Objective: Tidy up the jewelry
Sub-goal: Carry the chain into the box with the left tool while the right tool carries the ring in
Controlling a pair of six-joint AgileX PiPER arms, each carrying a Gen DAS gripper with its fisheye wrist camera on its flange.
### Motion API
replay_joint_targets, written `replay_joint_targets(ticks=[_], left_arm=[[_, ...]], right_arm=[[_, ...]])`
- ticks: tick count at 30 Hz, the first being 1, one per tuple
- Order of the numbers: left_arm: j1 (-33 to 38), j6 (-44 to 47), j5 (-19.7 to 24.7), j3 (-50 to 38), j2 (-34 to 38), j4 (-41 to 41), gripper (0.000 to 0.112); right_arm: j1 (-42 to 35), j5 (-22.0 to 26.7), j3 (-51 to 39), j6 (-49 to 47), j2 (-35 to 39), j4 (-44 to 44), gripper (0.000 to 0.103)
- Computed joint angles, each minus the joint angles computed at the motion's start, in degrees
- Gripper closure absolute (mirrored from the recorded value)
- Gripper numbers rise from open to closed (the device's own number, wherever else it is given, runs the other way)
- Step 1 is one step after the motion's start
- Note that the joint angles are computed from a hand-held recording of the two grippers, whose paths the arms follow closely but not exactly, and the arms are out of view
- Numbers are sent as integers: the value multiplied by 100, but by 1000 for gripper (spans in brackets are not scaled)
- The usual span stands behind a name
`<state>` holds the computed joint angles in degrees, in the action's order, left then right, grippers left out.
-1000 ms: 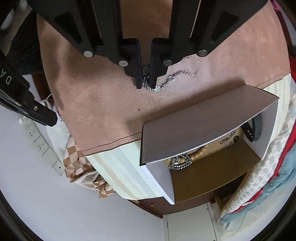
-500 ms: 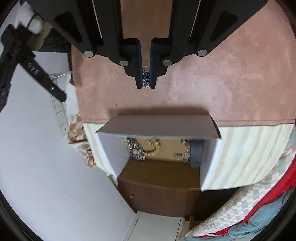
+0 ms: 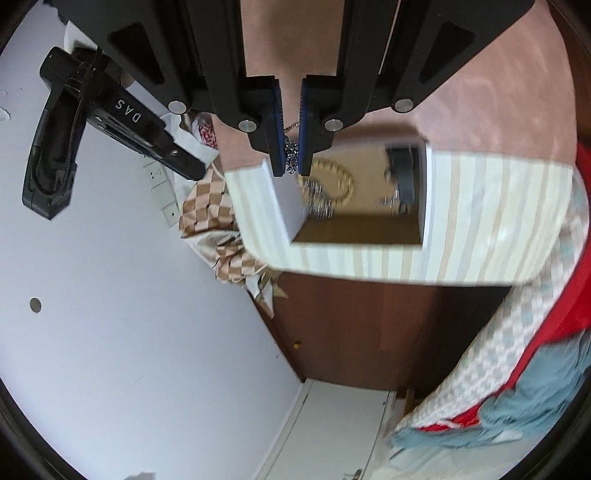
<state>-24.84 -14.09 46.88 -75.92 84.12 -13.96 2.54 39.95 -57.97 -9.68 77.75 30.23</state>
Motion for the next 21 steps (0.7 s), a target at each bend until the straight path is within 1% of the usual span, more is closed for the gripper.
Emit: replay_joint_targets(ticks=[3,6,7,8,12,15,16,18,20,21], left_arm=[[160,225,245,-662,469,53,108],[454,504,530,-1285,1078,-117,108],[509,505,546,-1366,1210,-92,108],[602,570,668,-1599,1466,-92,108],[786,609,983,-2037,2014,-74,108],[755,227,1291,-2403,2319,399,105],[788,173,1390,-2524,2422,429,105],[878,161,1447,-2612,2518,343,104],[881,-38,1583,-2746,2594,514,103],[890,-120,1650,-2818,2636,591,101]], right_arm=[[137,383,-858,-98,655,-12,90],[258,807,-1703,-80,1430,-77,90],[284,914,-1908,-64,1637,-78,90],[337,1088,-2233,-11,1948,-151,90],[492,1470,-2979,147,2687,-371,90],[594,1726,-3438,205,3107,-502,90],[623,1834,-3600,230,3242,-513,90],[671,2103,-3974,329,3535,-539,89],[713,2324,-4290,467,3755,-625,89],[720,2468,-4466,543,3874,-649,88]])
